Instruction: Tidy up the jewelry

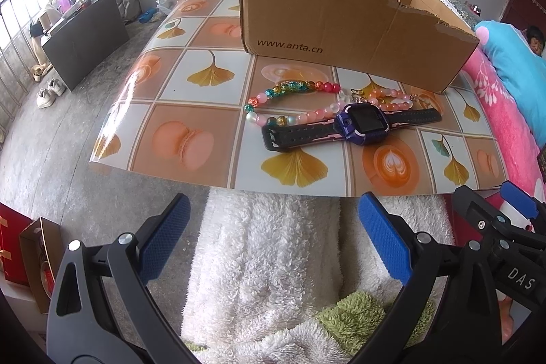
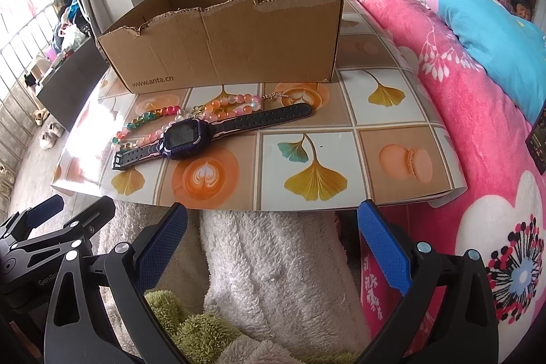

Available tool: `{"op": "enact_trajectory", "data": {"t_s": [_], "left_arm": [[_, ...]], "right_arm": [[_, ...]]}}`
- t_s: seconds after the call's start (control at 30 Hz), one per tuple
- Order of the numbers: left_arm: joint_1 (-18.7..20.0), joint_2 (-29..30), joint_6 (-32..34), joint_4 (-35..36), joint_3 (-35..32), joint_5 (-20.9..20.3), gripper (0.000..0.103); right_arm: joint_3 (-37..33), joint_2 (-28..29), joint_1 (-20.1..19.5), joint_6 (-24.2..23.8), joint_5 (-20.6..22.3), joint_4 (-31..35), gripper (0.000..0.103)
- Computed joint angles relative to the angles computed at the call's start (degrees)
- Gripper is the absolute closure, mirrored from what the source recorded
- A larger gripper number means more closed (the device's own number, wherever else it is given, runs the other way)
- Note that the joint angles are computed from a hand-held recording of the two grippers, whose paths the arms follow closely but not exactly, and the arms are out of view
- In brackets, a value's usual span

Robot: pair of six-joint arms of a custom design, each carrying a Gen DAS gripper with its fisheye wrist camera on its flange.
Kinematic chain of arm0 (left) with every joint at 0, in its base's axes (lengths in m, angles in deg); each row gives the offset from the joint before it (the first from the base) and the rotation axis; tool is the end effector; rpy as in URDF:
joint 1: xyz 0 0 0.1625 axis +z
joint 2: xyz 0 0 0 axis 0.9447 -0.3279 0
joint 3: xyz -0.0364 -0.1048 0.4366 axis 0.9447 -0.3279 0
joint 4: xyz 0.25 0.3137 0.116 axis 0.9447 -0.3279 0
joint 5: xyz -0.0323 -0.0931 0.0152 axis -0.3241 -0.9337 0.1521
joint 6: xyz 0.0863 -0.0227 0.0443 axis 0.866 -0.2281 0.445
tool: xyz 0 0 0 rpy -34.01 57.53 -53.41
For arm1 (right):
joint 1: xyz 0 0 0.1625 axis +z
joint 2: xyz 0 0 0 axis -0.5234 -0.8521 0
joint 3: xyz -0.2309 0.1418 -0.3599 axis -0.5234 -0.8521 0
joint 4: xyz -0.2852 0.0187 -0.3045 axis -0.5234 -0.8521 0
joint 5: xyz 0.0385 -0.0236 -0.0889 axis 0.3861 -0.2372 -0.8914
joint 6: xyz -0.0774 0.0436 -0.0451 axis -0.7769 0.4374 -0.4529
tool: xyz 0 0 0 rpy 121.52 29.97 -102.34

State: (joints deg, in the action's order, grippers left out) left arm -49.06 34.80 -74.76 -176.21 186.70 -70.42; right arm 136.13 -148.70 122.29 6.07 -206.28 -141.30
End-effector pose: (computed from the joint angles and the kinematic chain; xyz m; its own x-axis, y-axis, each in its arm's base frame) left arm -0.4677 -0.4082 0.0055 -0.7290 -0.2213 -0.6477 0.2135 0.8256 -0.5223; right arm 0.0913 -0.3997 0.3583 -0.7687 -0.1489 0.6220 -0.4378 0.8315 -0.3421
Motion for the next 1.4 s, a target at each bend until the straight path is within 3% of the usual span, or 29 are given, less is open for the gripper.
{"op": "enact_trajectory", "data": {"t_s": [1.13,1.4], "left_arm": [[0.3,-1.2,-1.2,1.6,1.2,-1.7,0.007],[1.5,-0.9,-0.3,-1.9,1.7,-3.1,0.007]], "right_arm": [[0.1,-0.4,-0.3,0.4,0.0,0.1,0.006],[0.0,0.0,-0.7,0.9,-0.4,-0.5,0.006]]}}
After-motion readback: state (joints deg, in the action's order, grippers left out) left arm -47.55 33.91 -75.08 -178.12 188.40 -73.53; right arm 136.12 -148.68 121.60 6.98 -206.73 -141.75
